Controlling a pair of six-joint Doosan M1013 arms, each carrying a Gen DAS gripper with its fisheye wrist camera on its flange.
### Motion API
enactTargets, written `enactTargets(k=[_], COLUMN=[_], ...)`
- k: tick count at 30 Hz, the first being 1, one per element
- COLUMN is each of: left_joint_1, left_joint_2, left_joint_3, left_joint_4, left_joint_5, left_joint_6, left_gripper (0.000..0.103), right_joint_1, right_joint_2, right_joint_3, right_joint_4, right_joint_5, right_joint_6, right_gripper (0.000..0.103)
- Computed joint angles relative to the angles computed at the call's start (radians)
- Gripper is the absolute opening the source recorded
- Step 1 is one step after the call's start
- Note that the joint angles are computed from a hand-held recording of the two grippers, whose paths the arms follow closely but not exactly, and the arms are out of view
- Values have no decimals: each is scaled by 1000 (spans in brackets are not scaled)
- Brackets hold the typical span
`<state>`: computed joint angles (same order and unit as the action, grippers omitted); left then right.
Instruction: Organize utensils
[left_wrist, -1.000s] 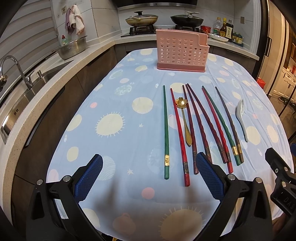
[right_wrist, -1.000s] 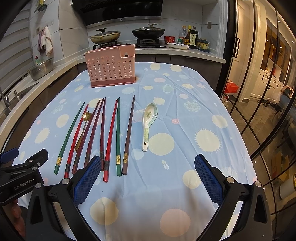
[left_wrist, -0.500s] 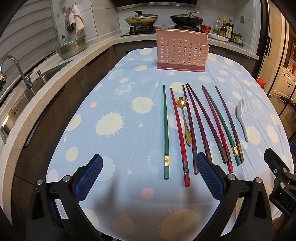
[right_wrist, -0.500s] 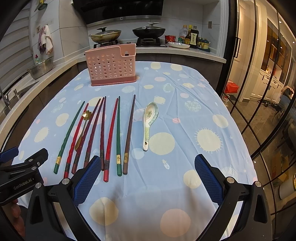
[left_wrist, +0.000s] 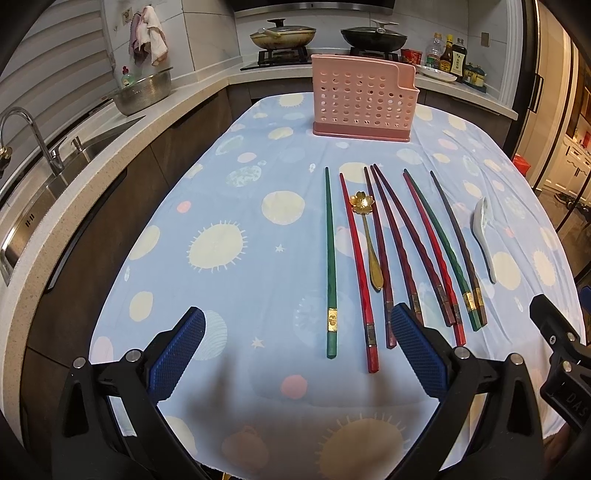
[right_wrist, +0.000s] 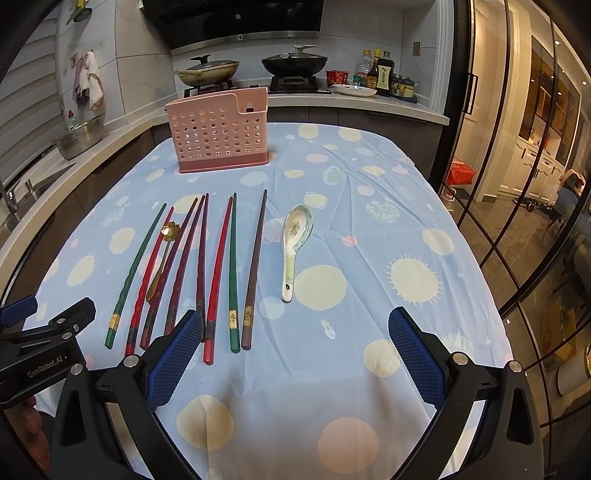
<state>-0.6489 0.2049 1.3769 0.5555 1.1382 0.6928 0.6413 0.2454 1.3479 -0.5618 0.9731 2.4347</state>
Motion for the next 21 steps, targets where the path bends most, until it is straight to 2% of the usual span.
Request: enactTargets(k=[15, 21], left_joint_1=[43, 57], left_joint_2=[19, 34], left_joint_3=[-2, -8], left_joint_4=[-86, -143], left_joint_5=[5, -11], left_joint_6=[35, 84], left_gripper=[95, 83], right_joint_1=[-26, -36], right_joint_2=[15, 23], right_joint_3=[-8, -12], right_joint_4=[47, 57], right_joint_5=[10, 14], right_joint_6=[-13, -19], right_gripper=[96, 96])
